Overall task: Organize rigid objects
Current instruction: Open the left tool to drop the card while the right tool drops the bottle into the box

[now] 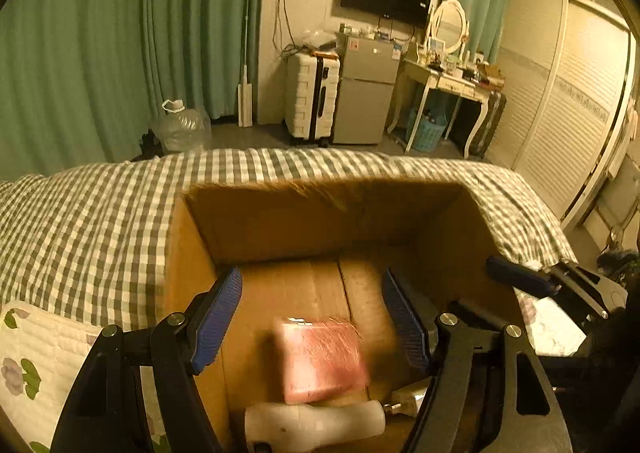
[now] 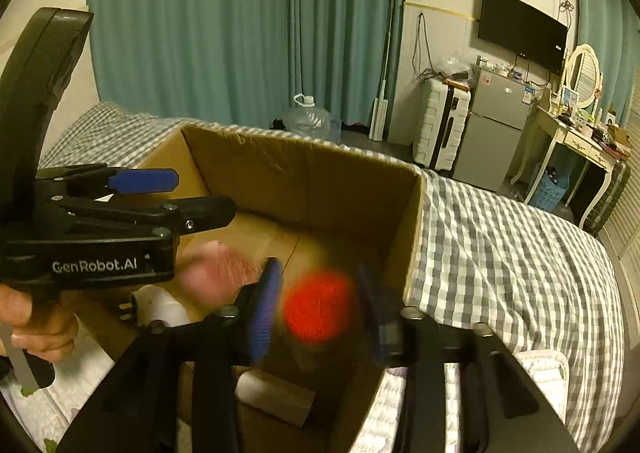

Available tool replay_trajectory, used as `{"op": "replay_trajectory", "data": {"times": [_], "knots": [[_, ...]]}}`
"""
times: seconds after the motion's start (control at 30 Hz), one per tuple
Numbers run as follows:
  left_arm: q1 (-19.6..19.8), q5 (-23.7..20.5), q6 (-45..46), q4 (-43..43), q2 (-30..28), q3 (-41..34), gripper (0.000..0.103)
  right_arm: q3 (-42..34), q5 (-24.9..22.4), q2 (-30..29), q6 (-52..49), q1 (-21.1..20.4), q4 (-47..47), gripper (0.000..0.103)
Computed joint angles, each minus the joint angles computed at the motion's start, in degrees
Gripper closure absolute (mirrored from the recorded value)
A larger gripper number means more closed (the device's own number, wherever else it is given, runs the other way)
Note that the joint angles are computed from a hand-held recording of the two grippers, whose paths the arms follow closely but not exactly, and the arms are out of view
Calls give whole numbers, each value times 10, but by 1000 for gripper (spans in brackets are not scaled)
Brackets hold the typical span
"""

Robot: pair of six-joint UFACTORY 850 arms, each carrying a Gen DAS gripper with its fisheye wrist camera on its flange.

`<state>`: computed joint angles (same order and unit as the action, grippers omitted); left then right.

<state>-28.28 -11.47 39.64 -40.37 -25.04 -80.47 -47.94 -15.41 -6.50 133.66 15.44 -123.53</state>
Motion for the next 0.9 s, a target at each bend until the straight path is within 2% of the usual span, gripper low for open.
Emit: {"op": "replay_trajectory", "data": {"times": [0.1, 0.33, 0.43, 0.47, 0.53, 0.63, 0.7, 0.8, 0.9], "knots": [[3, 2, 10, -14, 11, 2, 28, 13, -15, 20, 20, 2, -12, 42], [8, 15, 7, -18, 54, 22, 28, 15, -27, 57, -36, 6, 53, 41], [8, 23, 2, -15, 81, 36, 28, 19, -51, 80, -76, 21, 96, 30], [8, 23, -14, 0, 87, 38, 28, 20, -60, 87, -84, 27, 105, 28], [7, 30, -46, 32, 105, 48, 28, 24, -80, 104, -108, 39, 131, 18], [0, 43, -182, 176, 134, 65, 28, 35, -111, 134, -138, 58, 161, 12], [-3, 52, -237, 235, 153, 77, 28, 45, -129, 159, -157, 69, 179, 8], [-8, 59, -257, 258, 182, 94, 28, 50, -160, 184, -198, 87, 221, 0], [-10, 68, -306, 308, 205, 109, 28, 54, -196, 206, -240, 108, 267, 0]]}}
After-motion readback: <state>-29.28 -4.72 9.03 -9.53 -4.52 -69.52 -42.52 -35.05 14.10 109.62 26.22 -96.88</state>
